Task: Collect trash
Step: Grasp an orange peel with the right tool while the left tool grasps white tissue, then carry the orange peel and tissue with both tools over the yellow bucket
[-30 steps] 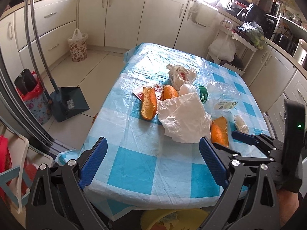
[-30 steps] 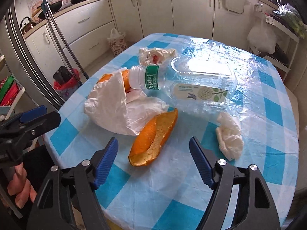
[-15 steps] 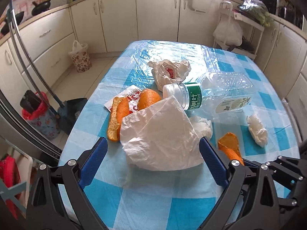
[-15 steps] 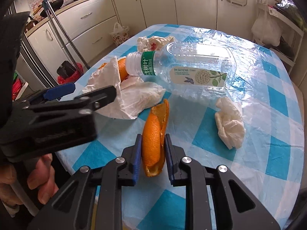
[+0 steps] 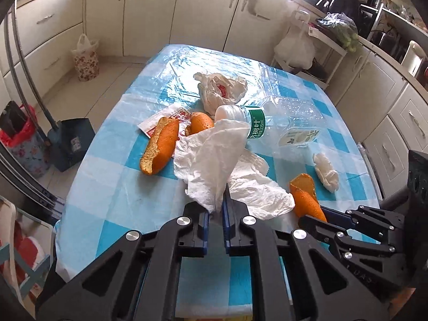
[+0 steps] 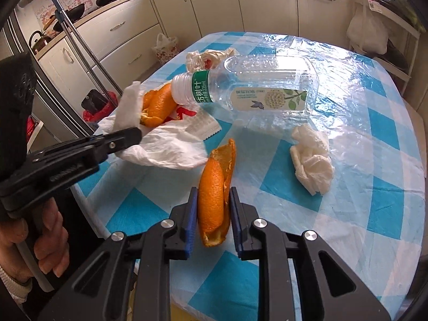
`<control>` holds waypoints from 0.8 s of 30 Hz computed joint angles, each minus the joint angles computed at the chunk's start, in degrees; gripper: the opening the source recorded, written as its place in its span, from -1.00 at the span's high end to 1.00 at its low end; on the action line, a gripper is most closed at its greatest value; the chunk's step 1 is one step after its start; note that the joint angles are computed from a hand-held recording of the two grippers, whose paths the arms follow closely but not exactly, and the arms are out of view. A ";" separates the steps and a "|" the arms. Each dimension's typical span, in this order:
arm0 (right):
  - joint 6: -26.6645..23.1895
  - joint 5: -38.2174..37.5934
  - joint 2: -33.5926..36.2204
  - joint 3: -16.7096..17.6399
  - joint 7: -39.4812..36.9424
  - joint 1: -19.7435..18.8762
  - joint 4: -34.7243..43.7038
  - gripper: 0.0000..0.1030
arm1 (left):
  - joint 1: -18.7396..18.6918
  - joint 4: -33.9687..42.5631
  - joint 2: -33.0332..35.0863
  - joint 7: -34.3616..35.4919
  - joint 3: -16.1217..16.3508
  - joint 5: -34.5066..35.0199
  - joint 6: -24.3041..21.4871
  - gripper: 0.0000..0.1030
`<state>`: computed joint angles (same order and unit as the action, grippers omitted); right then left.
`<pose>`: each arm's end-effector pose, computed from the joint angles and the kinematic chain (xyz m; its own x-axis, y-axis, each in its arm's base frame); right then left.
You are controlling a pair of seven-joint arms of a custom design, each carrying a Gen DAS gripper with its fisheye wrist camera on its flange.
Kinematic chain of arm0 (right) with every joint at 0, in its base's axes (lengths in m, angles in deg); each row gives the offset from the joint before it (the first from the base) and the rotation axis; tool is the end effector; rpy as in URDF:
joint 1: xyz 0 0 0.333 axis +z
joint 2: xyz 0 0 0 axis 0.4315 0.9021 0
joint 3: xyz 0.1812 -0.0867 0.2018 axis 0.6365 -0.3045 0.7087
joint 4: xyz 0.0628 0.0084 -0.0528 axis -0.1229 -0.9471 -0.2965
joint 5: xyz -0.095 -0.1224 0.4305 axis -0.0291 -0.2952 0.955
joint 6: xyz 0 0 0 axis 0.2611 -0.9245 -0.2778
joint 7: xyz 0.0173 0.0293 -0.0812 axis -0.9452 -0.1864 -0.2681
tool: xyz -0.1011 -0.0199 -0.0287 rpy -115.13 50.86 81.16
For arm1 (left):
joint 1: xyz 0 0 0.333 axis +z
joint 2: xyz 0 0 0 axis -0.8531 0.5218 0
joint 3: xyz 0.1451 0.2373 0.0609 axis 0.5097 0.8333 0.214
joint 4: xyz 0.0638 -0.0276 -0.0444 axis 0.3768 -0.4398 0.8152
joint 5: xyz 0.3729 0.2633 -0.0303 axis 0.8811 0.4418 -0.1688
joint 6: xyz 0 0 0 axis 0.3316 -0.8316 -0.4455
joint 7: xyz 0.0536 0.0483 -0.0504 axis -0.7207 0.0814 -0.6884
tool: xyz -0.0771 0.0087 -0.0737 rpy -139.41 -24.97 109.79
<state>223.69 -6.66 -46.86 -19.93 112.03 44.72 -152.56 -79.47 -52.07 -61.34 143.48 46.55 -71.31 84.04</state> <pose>0.6015 0.2671 0.5138 0.2785 -0.9208 -0.2730 -0.8419 -0.0973 -0.5307 0.6474 -0.3749 0.5033 -0.1163 -0.9666 0.2284 -0.8094 -0.0410 -0.5858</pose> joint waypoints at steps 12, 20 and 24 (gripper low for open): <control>0.57 0.81 -2.39 -0.39 1.12 0.44 -3.00 0.53 | 2.86 -12.50 -9.20 0.06 -1.28 -0.75 1.12 0.65; 0.64 0.51 -2.49 -0.46 1.04 0.67 -3.17 0.51 | -1.15 -7.65 -6.51 -2.68 -1.85 20.54 -6.89 -0.40; 0.75 0.06 -2.29 -0.36 1.32 0.71 -3.02 0.51 | -1.92 -6.71 -4.93 -0.37 -1.89 21.57 -5.80 -0.01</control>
<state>224.44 -6.60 -49.16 -20.29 113.34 45.43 -155.58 -81.39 -58.77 -66.27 143.12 44.66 -49.73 78.24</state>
